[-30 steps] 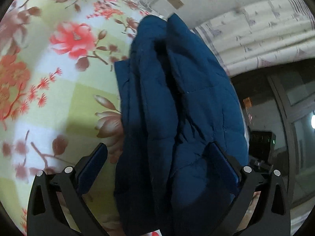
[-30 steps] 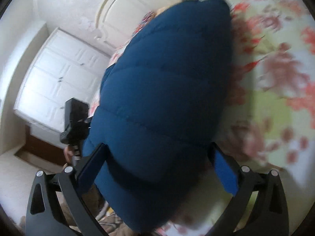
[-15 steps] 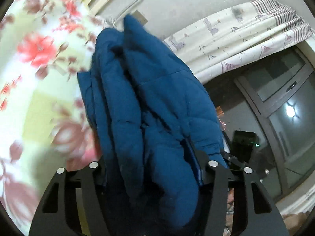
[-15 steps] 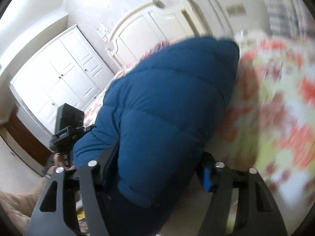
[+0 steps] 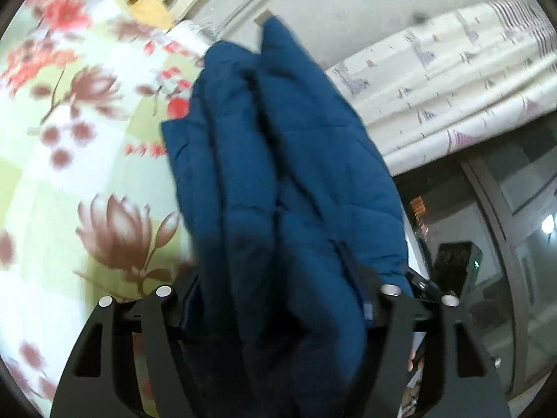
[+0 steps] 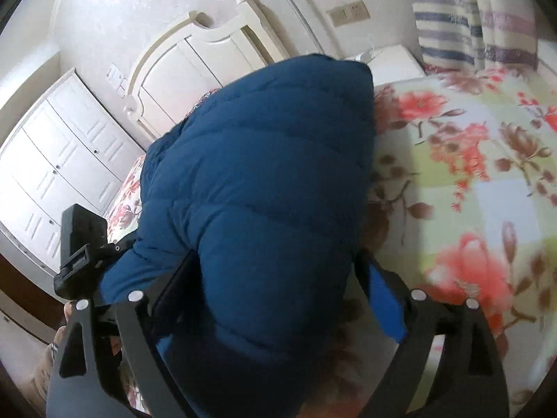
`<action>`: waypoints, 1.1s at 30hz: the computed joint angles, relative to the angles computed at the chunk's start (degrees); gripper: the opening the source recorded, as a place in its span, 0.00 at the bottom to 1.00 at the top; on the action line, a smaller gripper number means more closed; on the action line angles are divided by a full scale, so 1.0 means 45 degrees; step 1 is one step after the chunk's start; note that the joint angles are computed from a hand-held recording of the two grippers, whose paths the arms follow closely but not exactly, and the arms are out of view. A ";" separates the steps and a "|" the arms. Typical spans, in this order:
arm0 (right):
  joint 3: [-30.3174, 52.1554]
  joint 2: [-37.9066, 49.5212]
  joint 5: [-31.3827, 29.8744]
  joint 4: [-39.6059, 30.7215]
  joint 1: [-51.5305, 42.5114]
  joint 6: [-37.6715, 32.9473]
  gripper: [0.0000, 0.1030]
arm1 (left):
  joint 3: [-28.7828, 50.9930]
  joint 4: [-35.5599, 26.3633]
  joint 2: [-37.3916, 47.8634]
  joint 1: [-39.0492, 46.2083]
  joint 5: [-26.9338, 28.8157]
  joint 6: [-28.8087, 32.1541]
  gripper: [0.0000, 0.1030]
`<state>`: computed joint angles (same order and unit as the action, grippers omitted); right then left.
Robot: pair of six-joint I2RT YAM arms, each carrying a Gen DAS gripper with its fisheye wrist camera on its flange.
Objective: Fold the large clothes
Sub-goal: 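Lift the folded navy bundle off the bed with both tools, then lower the bundle onto the bed and open both tools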
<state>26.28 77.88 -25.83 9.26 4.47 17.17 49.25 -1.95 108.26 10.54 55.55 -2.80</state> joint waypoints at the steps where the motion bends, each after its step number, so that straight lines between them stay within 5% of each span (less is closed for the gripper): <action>1: -0.0040 -0.0581 0.0556 -0.0490 0.0260 0.0163 0.87 | -0.0076 0.0038 0.0055 0.0136 0.0129 0.0100 0.65; 4: -0.0319 -0.3563 0.5113 -0.2159 0.3010 0.1152 0.88 | -0.0298 -0.0188 -0.0305 0.0354 -0.0214 0.0505 0.73; 6: -0.0427 -0.4792 0.6916 -0.2287 0.5118 0.1249 0.88 | -0.0590 -0.0135 -0.0596 0.0748 -0.0184 0.0692 0.75; 11: 0.1844 -0.1352 1.2278 -0.2877 1.0148 0.0395 0.87 | -0.2203 0.1457 -0.1391 0.1284 -0.0040 0.0195 0.75; 15: 0.3431 0.2085 1.3834 -0.3879 1.1391 0.0463 0.87 | -0.3004 0.1418 -0.2523 0.1956 -0.0611 0.0754 0.75; 19: 0.2800 0.1721 1.3267 -0.3374 1.1305 0.0713 0.87 | -0.3810 0.2145 -0.5483 0.2181 -0.1577 0.0290 0.77; 21: 0.2929 0.1901 1.3839 -0.3574 1.1702 0.1075 0.87 | -0.3349 0.1816 -0.6759 0.1433 -0.2523 -0.0265 0.92; 23: 0.3249 0.2344 1.4578 -0.3947 1.2198 0.1652 0.86 | -0.2032 0.0735 -0.7087 -0.0075 -0.3912 -0.0100 0.92; 27: 0.3054 0.2512 1.4967 -0.3570 1.2420 0.1932 0.85 | 0.1861 -0.2206 -0.4607 -0.3151 -0.7774 0.1267 0.92; 31: 0.2669 0.2224 1.4817 -0.3109 1.2298 0.1587 0.85 | 0.5026 -0.4925 -0.0827 -0.3907 -0.9802 0.2371 0.94; 33: 0.2682 0.1778 1.4748 -0.3479 1.2441 0.1506 0.81 | 0.5746 -0.5694 0.0229 -0.2983 -0.7798 0.2290 0.95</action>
<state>38.35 85.88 40.54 -6.40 60.46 23.94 75.11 -27.57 109.29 -2.89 20.46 7.51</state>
